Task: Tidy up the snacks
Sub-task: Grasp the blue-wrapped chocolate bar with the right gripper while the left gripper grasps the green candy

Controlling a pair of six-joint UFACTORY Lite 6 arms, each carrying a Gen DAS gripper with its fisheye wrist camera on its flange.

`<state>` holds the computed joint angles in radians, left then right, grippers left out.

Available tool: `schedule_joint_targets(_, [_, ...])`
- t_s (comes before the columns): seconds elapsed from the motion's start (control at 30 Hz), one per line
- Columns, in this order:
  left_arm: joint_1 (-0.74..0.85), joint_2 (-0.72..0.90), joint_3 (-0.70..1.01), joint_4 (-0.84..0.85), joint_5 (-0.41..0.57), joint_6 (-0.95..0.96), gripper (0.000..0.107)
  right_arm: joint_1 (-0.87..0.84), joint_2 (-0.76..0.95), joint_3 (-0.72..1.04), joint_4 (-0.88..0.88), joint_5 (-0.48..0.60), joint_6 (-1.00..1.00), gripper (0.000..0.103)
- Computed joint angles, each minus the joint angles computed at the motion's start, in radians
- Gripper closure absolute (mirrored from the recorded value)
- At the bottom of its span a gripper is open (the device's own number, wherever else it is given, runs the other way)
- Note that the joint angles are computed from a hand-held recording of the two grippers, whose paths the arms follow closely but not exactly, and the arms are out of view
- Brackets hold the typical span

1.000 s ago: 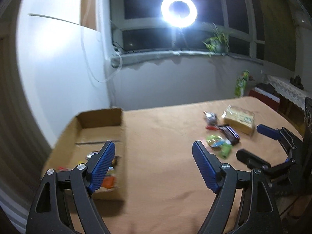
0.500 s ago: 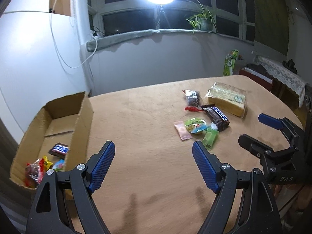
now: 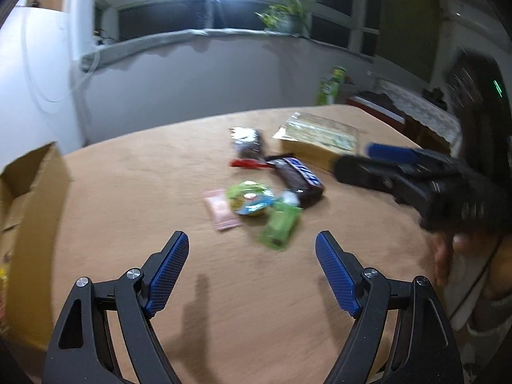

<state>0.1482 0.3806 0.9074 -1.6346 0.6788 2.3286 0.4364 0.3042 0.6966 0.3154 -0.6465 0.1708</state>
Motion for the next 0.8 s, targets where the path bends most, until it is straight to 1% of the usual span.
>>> schedule_joint_targets(0.03, [-0.013,0.012,0.009,0.008,0.004,-0.003,0.025,-0.020,0.019,0.030,-0.053,0.028,0.027,0.005])
schedule_joint_targets(0.1, [-0.031,0.029,0.031,0.054,0.005,-0.037,0.026,-0.045,0.062,0.081,-0.130,0.060,0.071,0.016])
schedule_joint_targets(0.23, [-0.041,0.047,0.066,0.127,0.033,-0.104,0.026,-0.084,0.167,0.199,-0.241,0.146,0.147,0.027])
schedule_joint_targets(0.27, [-0.051,0.049,0.077,0.142,0.035,-0.118,0.028,-0.093,0.191,0.224,-0.270,0.166,0.170,0.032])
schedule_joint_targets(0.3, [-0.061,0.053,0.086,0.153,0.032,-0.127,0.031,-0.101,0.208,0.238,-0.299,0.174,0.196,0.037])
schedule_joint_targets(0.33, [-0.073,0.062,0.100,0.170,0.027,-0.141,0.041,-0.110,0.223,0.254,-0.337,0.185,0.232,0.039])
schedule_joint_targets(0.37, [-0.090,0.075,0.118,0.185,0.015,-0.160,0.048,-0.118,0.234,0.263,-0.367,0.190,0.260,0.043])
schedule_joint_targets(0.43, [-0.119,0.114,0.163,0.210,-0.004,-0.204,0.054,-0.130,0.250,0.280,-0.423,0.200,0.310,0.046])
schedule_joint_targets(0.47, [-0.129,0.129,0.181,0.228,-0.011,-0.228,0.060,-0.132,0.256,0.286,-0.430,0.204,0.315,0.052])
schedule_joint_targets(0.5, [-0.141,0.141,0.198,0.248,-0.015,-0.253,0.065,-0.133,0.260,0.290,-0.430,0.208,0.317,0.062])
schedule_joint_targets(0.53, [-0.145,0.149,0.208,0.257,-0.017,-0.261,0.075,-0.139,0.263,0.291,-0.445,0.207,0.330,0.069])
schedule_joint_targets(0.57, [-0.155,0.151,0.209,0.258,-0.032,-0.268,0.080,-0.145,0.265,0.289,-0.474,0.199,0.357,0.070])
schedule_joint_targets(0.6, [-0.154,0.156,0.215,0.265,-0.036,-0.274,0.080,-0.148,0.263,0.283,-0.484,0.190,0.366,0.070])
schedule_joint_targets(0.67, [-0.157,0.153,0.210,0.259,-0.040,-0.269,0.086,-0.152,0.254,0.269,-0.485,0.180,0.363,0.071])
schedule_joint_targets(0.8, [-0.142,0.142,0.196,0.258,-0.023,-0.269,0.088,-0.144,0.215,0.211,-0.415,0.144,0.303,0.071])
